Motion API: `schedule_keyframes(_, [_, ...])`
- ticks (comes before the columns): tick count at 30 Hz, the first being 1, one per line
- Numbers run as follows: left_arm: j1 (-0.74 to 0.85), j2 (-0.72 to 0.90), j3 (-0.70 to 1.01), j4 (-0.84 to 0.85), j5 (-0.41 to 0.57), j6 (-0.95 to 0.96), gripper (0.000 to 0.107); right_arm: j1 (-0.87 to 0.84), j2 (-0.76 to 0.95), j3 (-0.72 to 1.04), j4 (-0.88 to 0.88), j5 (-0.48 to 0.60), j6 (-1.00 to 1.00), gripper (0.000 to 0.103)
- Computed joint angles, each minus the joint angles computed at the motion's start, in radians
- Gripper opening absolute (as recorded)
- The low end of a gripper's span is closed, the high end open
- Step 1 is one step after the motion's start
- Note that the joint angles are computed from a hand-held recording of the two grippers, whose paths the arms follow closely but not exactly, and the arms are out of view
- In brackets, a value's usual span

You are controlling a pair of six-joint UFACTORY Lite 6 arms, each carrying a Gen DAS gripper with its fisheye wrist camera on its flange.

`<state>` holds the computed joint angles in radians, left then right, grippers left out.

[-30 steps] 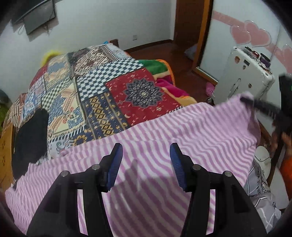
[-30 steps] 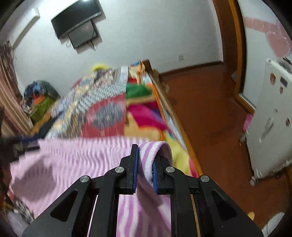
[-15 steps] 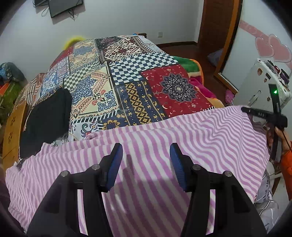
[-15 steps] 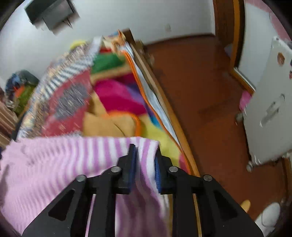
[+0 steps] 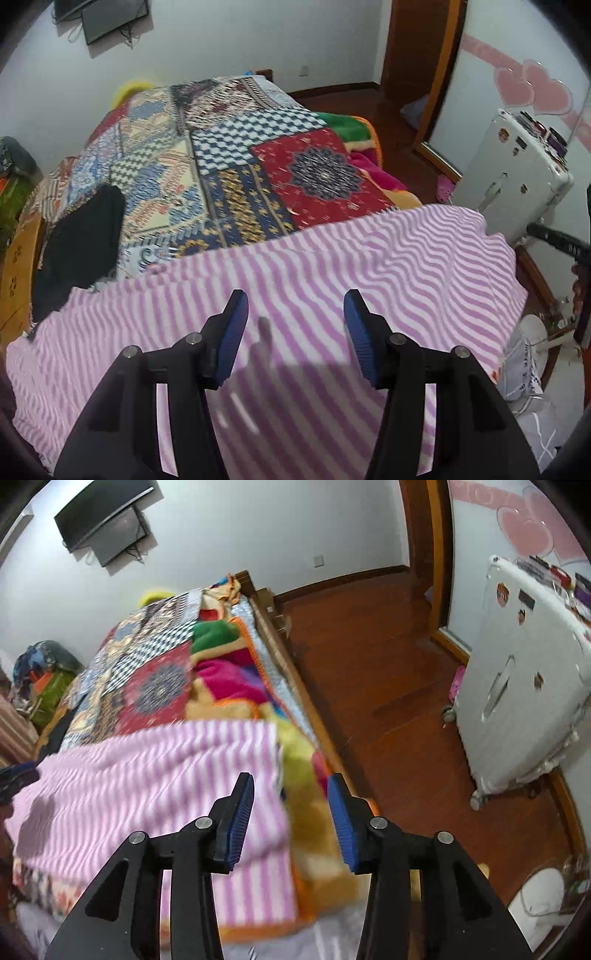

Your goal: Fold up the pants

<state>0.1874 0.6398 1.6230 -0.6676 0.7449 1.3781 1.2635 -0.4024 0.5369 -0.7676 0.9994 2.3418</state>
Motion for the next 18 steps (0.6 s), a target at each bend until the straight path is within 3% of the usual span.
schedule_keyframes(7, [-0.032,-0.106,-0.194,-0.006,-0.025,0.047,0.055,-0.007,0.167,0.016,-0.070,-0.155,0.104,0.050])
schedule_keyframes(14, [-0.059,-0.108,-0.256,0.045,-0.078,-0.004,0.057,-0.187,0.079,-0.146,-0.298,-0.372,0.211,0.055])
schedule_keyframes(15, [-0.060,-0.104,-0.254,0.050,-0.078,-0.013,0.057,-0.214,0.064,-0.178,-0.362,-0.420,0.264,0.053])
schedule_keyframes(18, [-0.061,-0.104,-0.252,0.051,-0.078,-0.017,0.059,-0.209,0.069,-0.196,-0.467,-0.493,0.371,0.020])
